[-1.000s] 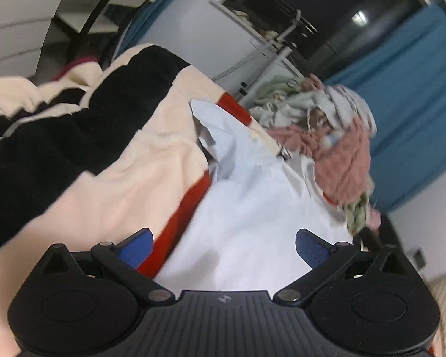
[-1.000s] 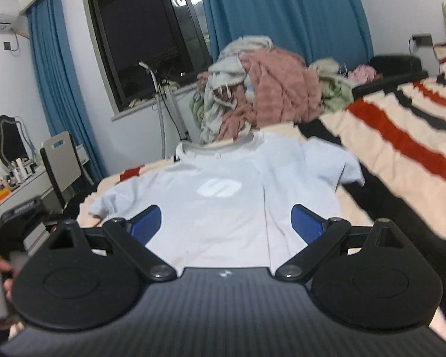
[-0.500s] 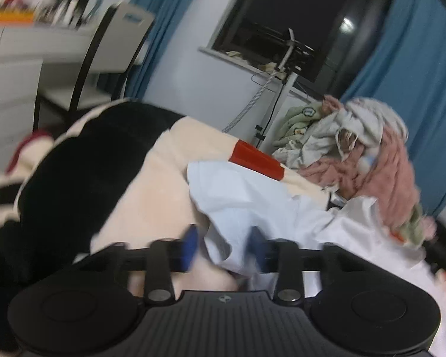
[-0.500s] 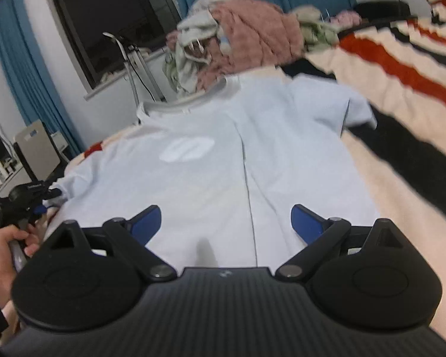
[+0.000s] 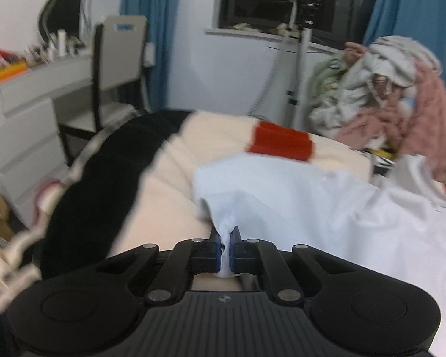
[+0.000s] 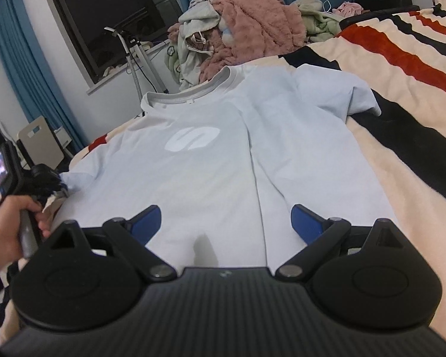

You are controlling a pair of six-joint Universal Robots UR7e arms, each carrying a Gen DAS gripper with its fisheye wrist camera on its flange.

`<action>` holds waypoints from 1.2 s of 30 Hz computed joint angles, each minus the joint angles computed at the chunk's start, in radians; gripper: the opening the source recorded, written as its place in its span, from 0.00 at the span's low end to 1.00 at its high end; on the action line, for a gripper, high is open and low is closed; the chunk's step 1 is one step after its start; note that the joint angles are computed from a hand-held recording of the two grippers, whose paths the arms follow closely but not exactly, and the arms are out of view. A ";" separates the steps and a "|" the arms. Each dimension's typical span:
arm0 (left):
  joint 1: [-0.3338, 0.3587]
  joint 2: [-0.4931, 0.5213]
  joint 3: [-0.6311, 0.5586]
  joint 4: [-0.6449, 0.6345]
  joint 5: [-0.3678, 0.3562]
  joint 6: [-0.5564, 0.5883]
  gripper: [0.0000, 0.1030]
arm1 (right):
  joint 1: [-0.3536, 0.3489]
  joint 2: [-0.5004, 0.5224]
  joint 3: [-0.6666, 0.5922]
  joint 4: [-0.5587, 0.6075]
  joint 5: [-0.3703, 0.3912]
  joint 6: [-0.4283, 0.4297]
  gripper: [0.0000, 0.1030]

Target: Fold clothes

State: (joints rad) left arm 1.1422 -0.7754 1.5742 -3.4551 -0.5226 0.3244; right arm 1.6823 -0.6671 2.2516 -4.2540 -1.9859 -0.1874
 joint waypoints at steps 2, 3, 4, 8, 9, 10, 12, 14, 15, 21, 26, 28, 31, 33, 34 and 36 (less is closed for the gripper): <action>-0.001 0.014 -0.052 -0.001 0.040 0.034 0.05 | 0.003 0.003 -0.005 -0.002 -0.015 -0.008 0.93; -0.001 0.021 -0.079 0.000 0.058 0.052 0.05 | 0.007 0.009 -0.011 -0.014 -0.030 -0.027 0.93; 0.000 0.028 -0.102 0.016 0.075 0.063 0.05 | 0.010 0.015 -0.016 -0.026 -0.044 -0.046 0.93; 0.013 0.059 -0.143 0.026 0.099 0.079 0.05 | 0.021 0.037 -0.041 -0.091 -0.073 -0.132 0.93; 0.016 0.055 -0.131 0.011 0.075 0.086 0.05 | 0.022 0.042 -0.047 -0.108 -0.076 -0.153 0.93; 0.019 0.052 -0.118 -0.007 0.049 0.097 0.07 | 0.022 0.044 -0.050 -0.123 -0.075 -0.174 0.93; 0.014 0.035 -0.088 -0.003 0.034 0.110 0.17 | 0.023 0.048 -0.057 -0.144 -0.068 -0.212 0.93; 0.008 0.006 -0.048 0.029 0.014 0.093 0.35 | 0.024 0.051 -0.060 -0.158 -0.057 -0.242 0.93; 0.000 -0.024 -0.013 0.065 -0.005 0.057 0.47 | 0.024 0.053 -0.061 -0.166 -0.051 -0.257 0.93; -0.086 -0.195 0.233 0.069 -0.099 0.000 0.80 | 0.037 0.065 -0.055 -0.244 -0.025 -0.311 0.93; -0.227 -0.328 0.488 -0.046 -0.122 0.019 0.87 | 0.050 0.060 -0.033 -0.304 -0.015 -0.324 0.93; -0.288 -0.379 0.580 -0.054 -0.118 -0.022 0.91 | 0.061 0.062 -0.026 -0.323 -0.021 -0.329 0.93; -0.380 -0.459 0.710 -0.012 -0.097 -0.112 0.92 | 0.075 0.064 -0.012 -0.351 -0.026 -0.340 0.93; -0.441 -0.502 0.789 0.006 -0.078 -0.164 0.92 | 0.085 0.070 -0.006 -0.376 -0.032 -0.360 0.93; -0.475 -0.509 0.831 -0.027 -0.062 -0.160 0.94 | 0.091 0.074 -0.002 -0.388 -0.035 -0.369 0.93; -0.523 -0.520 0.902 -0.062 -0.050 -0.179 0.96 | 0.100 0.073 0.009 -0.398 -0.046 -0.369 0.93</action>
State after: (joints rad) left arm 0.6188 -1.2953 2.4758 -3.5174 -0.5722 0.1454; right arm 1.7823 -0.5937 2.2607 -4.6515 -2.0315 -0.5562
